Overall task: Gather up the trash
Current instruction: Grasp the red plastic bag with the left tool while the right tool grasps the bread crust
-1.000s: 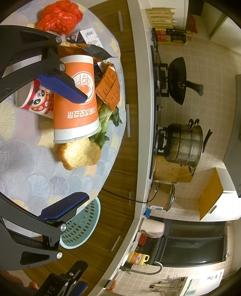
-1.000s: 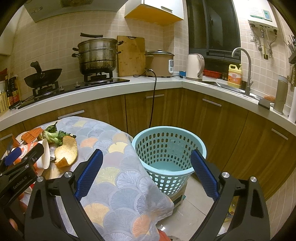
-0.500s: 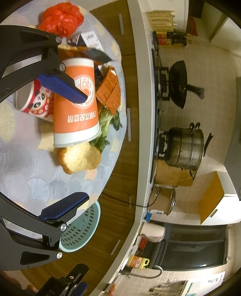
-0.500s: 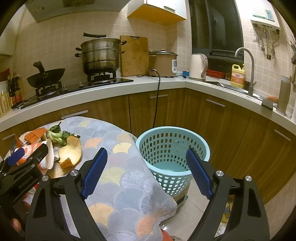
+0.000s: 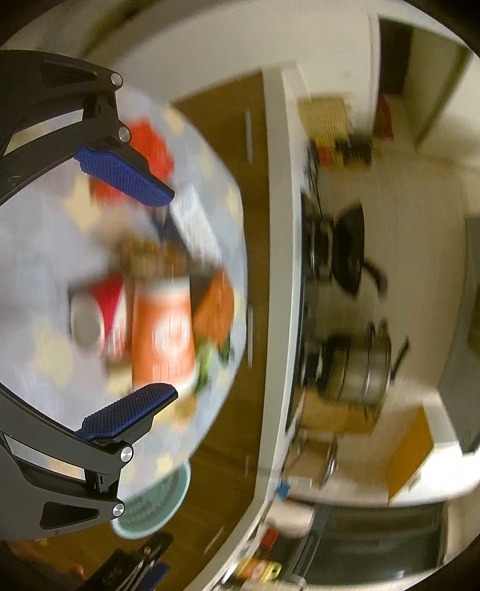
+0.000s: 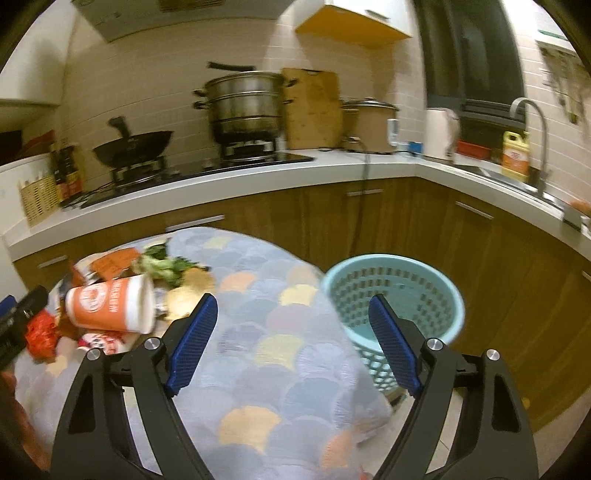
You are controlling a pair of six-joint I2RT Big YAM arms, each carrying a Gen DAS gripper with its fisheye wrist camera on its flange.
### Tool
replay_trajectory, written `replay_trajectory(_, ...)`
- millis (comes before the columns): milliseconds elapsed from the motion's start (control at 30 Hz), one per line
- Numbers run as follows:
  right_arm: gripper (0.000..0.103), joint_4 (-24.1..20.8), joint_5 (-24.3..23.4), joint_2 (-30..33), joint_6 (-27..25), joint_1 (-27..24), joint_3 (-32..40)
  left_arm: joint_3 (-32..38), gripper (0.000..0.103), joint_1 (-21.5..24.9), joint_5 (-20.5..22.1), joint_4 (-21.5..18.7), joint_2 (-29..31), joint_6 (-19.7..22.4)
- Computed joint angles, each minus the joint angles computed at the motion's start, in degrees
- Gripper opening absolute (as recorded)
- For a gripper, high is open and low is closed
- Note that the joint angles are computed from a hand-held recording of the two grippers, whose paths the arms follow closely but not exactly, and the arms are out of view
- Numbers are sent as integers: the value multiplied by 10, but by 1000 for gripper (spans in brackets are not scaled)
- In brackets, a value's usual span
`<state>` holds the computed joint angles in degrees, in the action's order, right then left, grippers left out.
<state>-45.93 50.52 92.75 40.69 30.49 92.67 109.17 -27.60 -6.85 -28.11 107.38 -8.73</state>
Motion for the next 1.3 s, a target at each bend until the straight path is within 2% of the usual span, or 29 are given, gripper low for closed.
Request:
replay_trajectory(133,80,25,-37,21,-42,3,24,15,93,35,-22,-37,1,-15)
replay_trajectory(333,77,65,-106,57,-111,10,63,78,93,81,20,-113,44,-41)
replay_trajectory(533,76,48,-153,87,-118,-14,99,147,92,96,40,-165,103,-58)
replay_trajectory(700,74,14,-215,130,-130,-53,144,166,92,98,56,-169,127,-74)
replay_trajectory(933,68,-1,-246,184,-137,-82,191,203,76,99,87,-205,152,-62)
replay_trajectory(1000,68,-1,-260,188,-133,-87,196,202,70,100,97,-203,153,-61)
replay_trajectory(1067,68,-4,-263,195,-144,-89,206,199,58,98,100,-202,151,-53)
replay_trajectory(1167,68,-36,-279,219,-152,-93,245,180,47,90,81,-183,141,-32)
replay_trajectory(1300,68,-59,-298,240,-159,-100,278,171,43,88,80,-174,136,-30)
